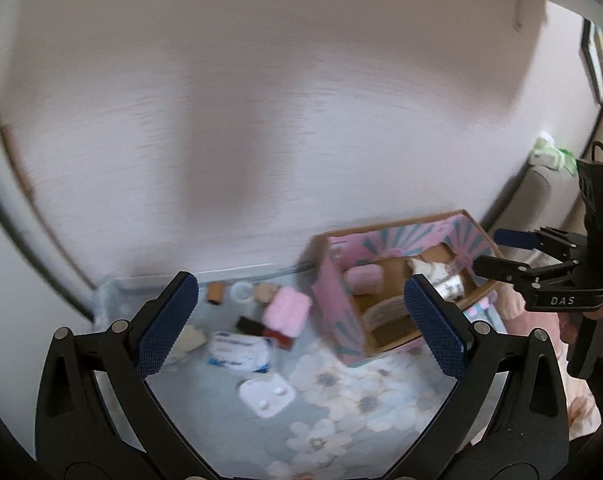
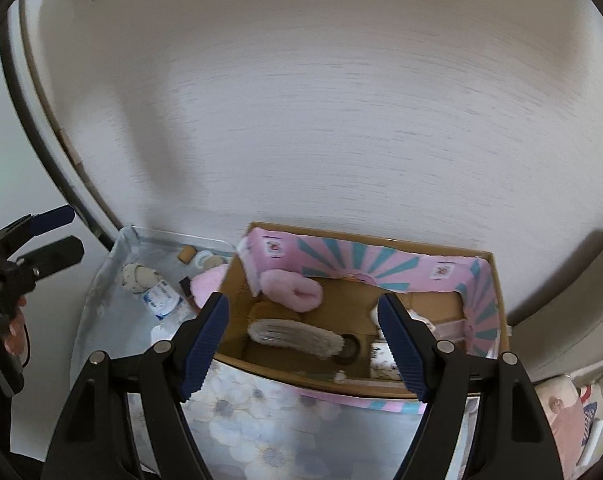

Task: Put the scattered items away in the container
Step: 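Carry ring and cup into the cardboard box and open both tools, then grasp the white patterned sock with the left tool while the right grasps the brown tube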

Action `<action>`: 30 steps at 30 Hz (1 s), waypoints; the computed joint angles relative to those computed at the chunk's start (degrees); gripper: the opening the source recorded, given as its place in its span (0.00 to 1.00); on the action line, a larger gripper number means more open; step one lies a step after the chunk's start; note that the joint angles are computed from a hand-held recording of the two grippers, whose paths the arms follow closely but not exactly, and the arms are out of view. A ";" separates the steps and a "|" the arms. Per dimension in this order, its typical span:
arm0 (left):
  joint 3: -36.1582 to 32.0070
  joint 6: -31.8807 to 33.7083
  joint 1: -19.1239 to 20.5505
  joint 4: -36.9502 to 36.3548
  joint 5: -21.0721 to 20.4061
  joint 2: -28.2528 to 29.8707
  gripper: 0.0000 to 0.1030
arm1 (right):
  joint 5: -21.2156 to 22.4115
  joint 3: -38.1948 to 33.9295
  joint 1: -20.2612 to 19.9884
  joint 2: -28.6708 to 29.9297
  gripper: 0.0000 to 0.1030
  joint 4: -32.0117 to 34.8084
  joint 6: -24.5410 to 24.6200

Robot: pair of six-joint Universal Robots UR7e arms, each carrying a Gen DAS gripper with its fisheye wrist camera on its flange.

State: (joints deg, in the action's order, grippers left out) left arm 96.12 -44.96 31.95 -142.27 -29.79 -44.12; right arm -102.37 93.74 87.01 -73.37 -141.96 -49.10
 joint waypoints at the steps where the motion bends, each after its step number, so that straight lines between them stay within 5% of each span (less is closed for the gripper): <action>1: 1.23 -2.41 -0.11 1.35 0.78 -1.22 0.99 | -0.07 0.25 0.27 -0.01 0.71 0.09 -0.10; 11: 11.13 -25.71 -1.54 16.91 3.86 -11.99 0.99 | 0.13 1.74 3.03 1.18 0.71 1.52 -1.28; 17: 16.69 -31.97 -1.07 18.24 2.00 -16.63 0.99 | -0.26 2.24 4.94 3.43 0.71 2.85 -1.00; 30: 21.11 -20.48 7.13 -2.03 -4.90 -12.58 0.99 | -0.99 1.65 8.87 12.93 0.71 2.05 3.45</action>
